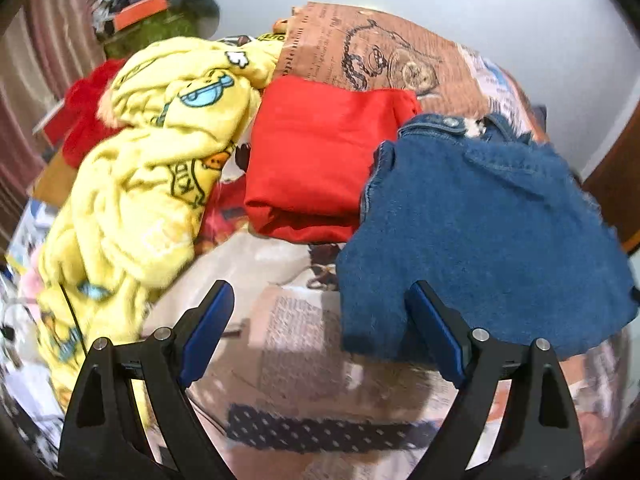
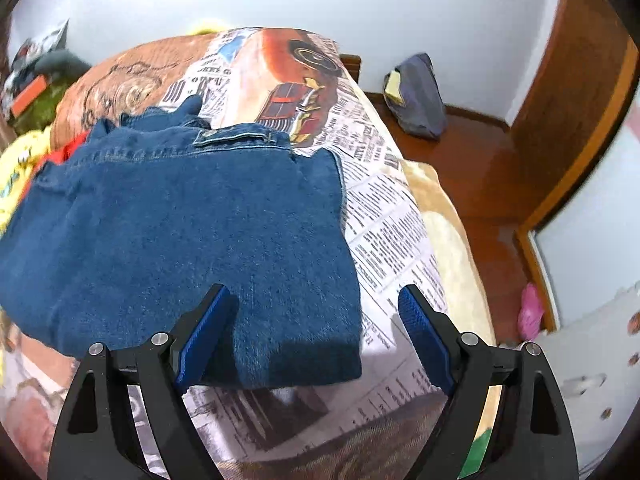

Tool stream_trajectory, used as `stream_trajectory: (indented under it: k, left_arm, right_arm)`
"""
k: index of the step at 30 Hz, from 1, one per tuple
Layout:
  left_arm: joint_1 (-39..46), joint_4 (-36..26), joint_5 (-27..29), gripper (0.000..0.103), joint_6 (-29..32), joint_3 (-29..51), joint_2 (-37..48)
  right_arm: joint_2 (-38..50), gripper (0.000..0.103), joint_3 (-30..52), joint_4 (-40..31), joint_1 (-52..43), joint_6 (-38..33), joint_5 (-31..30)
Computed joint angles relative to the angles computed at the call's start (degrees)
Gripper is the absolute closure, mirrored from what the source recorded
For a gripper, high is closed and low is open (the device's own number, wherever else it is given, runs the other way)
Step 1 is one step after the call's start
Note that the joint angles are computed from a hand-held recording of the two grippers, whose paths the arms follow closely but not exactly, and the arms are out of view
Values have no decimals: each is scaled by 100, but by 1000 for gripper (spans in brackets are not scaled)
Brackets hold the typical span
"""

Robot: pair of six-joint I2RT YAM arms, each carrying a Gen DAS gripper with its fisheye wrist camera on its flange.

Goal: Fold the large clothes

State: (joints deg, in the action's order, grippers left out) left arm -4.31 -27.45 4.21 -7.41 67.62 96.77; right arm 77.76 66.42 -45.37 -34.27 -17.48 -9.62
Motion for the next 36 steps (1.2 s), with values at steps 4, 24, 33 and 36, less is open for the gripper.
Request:
stream_trajectory:
  k: [4,24,33,36]
  left_arm:
    - [60,-12,771,13,-524,-259,-261]
    - [91,2018,3188,29,-2721,-292,1387]
    - [64,1978,2605,57,-3252,-181,1220]
    - [-19,1863,2242,64,-3039,-255,832]
  right_arm:
    - [-212,20,66,-124,183,75,-271]
    - [-72,19,-437,201,1267,511,-278]
    - [-90,19,-430,186,1348,576,-143]
    - [-88,19,-364,79,1389,621,-68]
